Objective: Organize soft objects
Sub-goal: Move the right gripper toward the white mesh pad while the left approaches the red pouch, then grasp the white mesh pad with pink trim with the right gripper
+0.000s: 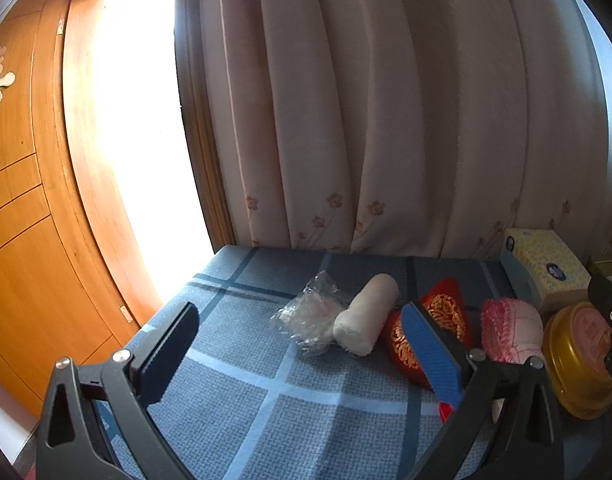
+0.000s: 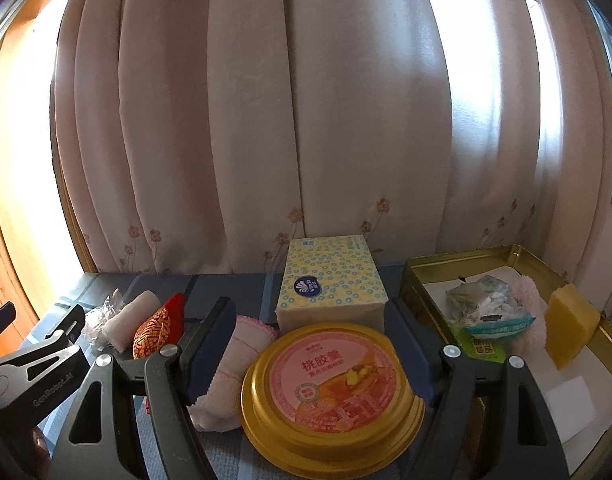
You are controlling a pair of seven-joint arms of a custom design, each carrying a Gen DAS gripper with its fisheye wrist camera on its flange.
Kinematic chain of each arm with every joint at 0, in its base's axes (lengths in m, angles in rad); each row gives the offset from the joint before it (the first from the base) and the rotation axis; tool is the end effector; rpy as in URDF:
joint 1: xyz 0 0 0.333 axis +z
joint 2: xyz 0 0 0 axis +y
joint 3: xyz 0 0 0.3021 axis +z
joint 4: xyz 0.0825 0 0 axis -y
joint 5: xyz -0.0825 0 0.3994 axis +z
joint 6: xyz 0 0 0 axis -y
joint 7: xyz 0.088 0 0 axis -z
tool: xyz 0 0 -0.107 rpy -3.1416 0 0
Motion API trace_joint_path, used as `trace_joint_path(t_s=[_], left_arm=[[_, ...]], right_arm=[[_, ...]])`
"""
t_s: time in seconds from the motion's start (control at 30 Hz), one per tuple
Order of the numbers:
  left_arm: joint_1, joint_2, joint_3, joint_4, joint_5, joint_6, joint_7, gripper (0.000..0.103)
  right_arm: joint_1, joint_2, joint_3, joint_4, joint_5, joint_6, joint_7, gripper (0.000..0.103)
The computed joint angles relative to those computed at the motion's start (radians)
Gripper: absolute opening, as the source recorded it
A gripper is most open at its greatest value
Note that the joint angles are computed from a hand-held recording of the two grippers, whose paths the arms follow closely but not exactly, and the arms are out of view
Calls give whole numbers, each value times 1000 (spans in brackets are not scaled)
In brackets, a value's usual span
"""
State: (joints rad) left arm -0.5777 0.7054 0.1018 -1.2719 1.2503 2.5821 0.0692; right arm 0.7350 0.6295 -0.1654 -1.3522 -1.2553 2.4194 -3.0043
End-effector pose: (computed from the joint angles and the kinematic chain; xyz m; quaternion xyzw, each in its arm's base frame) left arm 0.6806 -0.3946 0.3790 -0.6192 0.5856 -0.3250 0.4100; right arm 0.6340 0.4363 0.3933 -0.5190 0.6641 -0.4207 0.3358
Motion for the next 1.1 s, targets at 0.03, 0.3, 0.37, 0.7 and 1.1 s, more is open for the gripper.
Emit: trace_joint_path(t_s=[0.03,0.3,0.37,0.7,1.1], left_arm=[[1,-1,-1,-1,-1,3,1,103],[5,-1,-4,-4,-22,6,6,103],[5,0,-3,-2,-25,7,8,103],[16,4,1,-2,-54,27,26,103],[58,14,-5,8,-159,-24,53,102]], right_arm=[[0,0,0,0,1,0,-2,78],[0,19,1,25,19,9,-30,78],[1,24,-1,31,27,13,-39,78],[9,22,-13,26,32,30,-50,78],[-34,80,23,100,146,145,-240,78]])
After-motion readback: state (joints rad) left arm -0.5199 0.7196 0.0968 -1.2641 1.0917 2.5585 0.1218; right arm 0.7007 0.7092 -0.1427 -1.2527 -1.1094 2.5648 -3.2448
